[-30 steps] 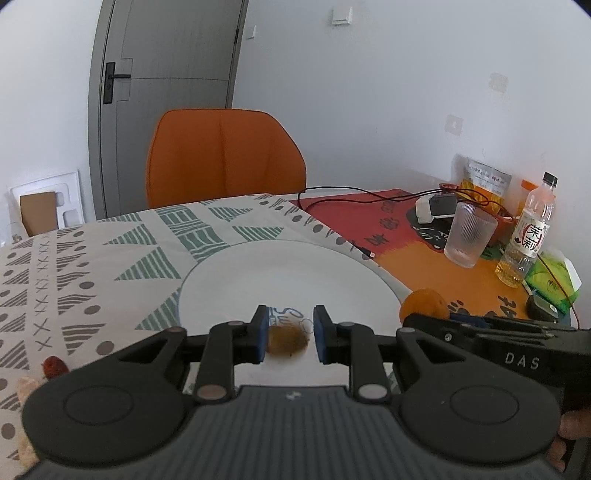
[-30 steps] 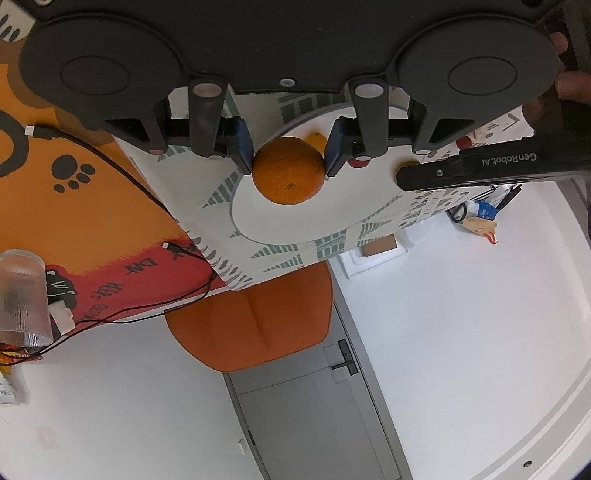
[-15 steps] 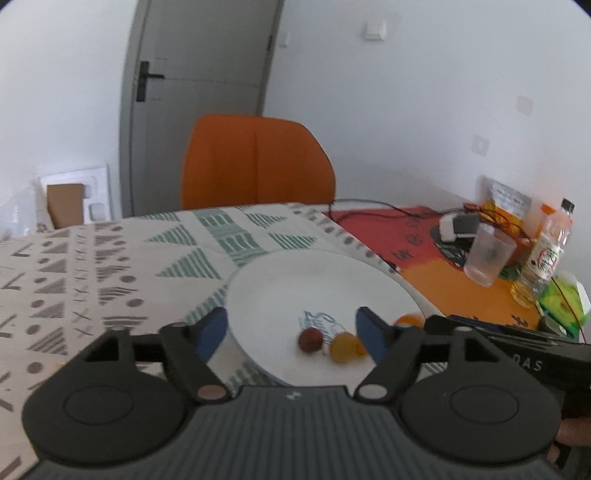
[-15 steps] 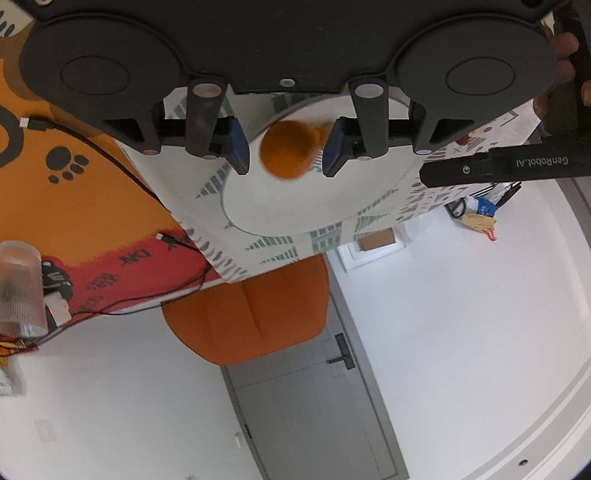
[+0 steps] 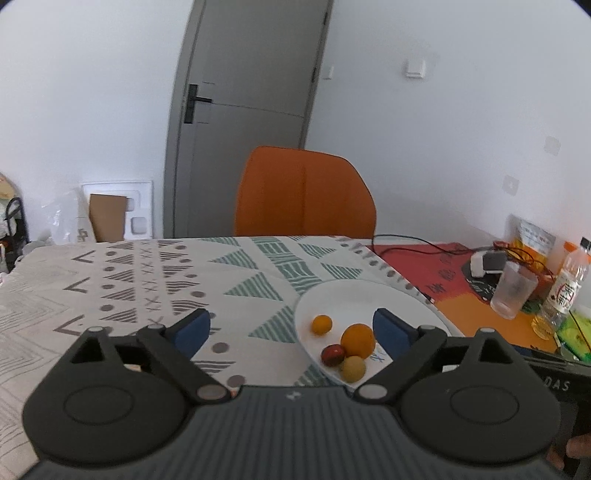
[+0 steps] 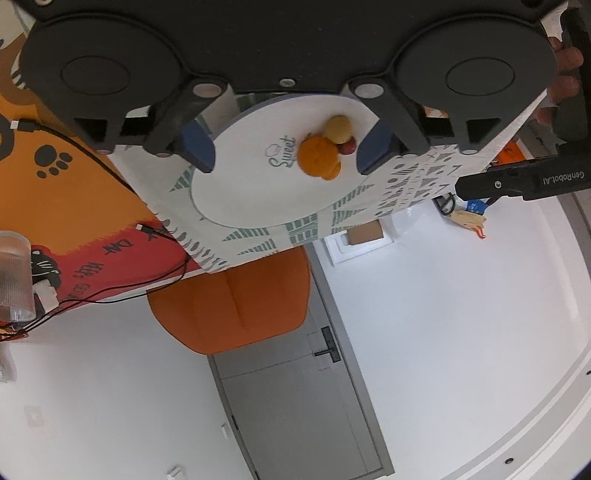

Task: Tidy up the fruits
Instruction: 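Move both tools back from the plate toward the remaining fruit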

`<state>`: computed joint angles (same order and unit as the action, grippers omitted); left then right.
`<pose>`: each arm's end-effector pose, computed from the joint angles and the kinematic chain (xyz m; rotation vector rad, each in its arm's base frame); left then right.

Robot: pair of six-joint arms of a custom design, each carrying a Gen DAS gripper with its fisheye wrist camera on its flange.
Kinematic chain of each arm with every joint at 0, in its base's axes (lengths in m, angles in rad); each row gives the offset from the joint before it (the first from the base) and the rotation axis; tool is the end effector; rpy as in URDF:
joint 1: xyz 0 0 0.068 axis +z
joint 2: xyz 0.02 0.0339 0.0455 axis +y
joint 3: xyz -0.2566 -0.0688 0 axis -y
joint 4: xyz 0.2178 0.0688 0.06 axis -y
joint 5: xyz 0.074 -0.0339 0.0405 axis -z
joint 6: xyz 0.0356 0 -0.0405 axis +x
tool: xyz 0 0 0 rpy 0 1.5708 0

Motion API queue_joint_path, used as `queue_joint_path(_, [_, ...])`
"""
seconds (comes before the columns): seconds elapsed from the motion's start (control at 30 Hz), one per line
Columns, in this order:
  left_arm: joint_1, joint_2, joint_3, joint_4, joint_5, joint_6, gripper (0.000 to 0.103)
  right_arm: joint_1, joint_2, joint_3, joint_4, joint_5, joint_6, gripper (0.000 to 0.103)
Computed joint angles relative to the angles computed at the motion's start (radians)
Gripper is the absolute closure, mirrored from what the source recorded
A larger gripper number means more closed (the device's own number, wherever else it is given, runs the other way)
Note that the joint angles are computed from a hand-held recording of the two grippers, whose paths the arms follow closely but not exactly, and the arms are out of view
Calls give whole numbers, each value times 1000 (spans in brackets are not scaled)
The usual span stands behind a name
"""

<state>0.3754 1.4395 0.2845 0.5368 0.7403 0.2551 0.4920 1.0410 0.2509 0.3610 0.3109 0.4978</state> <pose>0.2051 0.0550 0.1348 0.2792 2.0188 -0.4176 0.1676 0.0775 0.1775 0.2053 1.9825 0.3313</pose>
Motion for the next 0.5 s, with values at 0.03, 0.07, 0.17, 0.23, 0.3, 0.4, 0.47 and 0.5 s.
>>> queue_joint_path(0.03, [19, -5, 2, -8, 12, 4, 9, 10, -3, 3, -3, 8, 0, 10])
queue_joint_path(0.07, [36, -10, 4, -17, 21, 7, 8, 22, -4, 5, -6, 18, 2, 7])
queue_joint_path(0.17, [84, -25, 7, -39, 45, 18, 8, 50, -12, 16, -20, 43, 7, 2])
queue_joint_path(0.23, [112, -38, 7, -44, 49, 18, 6, 59, -19, 23, -29, 48, 11, 0])
queue_joint_path(0.3, [148, -48, 10, -54, 68, 22, 4, 72, -24, 31, -39, 59, 13, 0])
queue_joint_path(0.4, [198, -57, 35, -113, 106, 41, 2, 90, -18, 48, -55, 78, 18, 0])
queue_joint_path(0.47, [223, -60, 54, -154, 121, 52, 1, 102, -20, 54, -64, 83, 25, 0])
queue_joint_path(0.5, [235, -65, 64, -178, 126, 58, 0, 110, -20, 59, -68, 86, 28, 0])
